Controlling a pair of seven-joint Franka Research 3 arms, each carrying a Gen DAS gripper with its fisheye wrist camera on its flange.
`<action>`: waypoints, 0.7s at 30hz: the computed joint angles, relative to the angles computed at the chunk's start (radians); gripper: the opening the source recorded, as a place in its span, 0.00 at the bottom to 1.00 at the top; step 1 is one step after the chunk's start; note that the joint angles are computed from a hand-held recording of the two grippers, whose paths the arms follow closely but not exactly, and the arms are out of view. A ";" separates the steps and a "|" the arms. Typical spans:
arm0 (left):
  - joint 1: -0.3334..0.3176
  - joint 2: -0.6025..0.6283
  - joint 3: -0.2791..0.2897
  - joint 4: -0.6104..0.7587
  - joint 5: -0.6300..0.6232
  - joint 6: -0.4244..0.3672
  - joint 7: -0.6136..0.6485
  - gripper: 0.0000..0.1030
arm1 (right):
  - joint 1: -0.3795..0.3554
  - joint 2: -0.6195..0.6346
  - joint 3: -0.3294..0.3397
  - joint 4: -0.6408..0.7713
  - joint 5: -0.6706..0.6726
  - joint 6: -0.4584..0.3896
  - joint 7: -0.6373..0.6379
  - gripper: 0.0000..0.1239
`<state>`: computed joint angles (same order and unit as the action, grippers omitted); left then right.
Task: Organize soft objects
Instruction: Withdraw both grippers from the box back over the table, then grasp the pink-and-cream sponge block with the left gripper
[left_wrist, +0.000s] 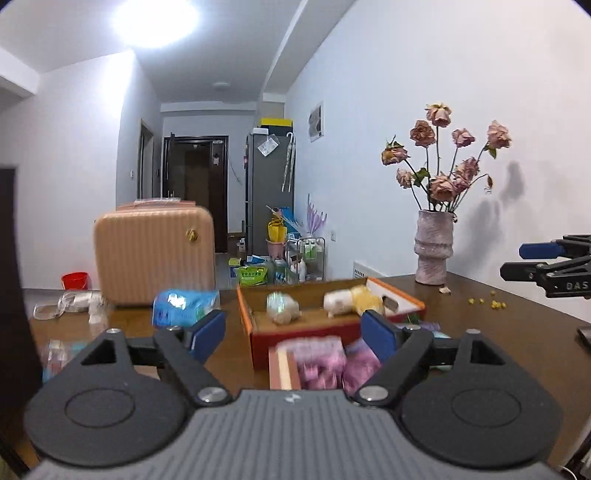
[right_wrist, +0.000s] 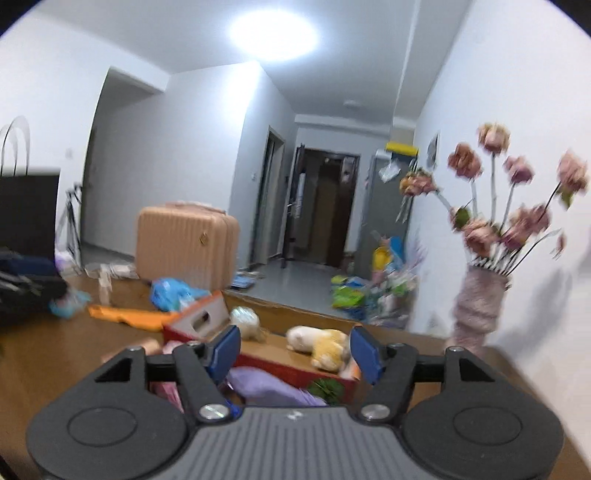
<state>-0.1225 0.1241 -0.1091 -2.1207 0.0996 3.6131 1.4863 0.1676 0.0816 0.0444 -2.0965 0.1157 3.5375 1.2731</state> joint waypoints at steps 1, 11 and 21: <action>-0.001 -0.020 0.001 -0.052 -0.017 0.019 -0.008 0.80 | 0.003 -0.013 0.003 -0.036 0.002 0.024 0.001 0.55; -0.029 -0.051 -0.017 -0.219 -0.360 0.054 0.121 0.84 | -0.029 0.039 0.031 -0.172 -0.307 0.123 0.385 0.62; -0.132 0.128 0.072 0.036 -0.429 -0.102 0.222 0.84 | -0.197 0.172 0.144 -0.026 -0.562 0.048 0.632 0.62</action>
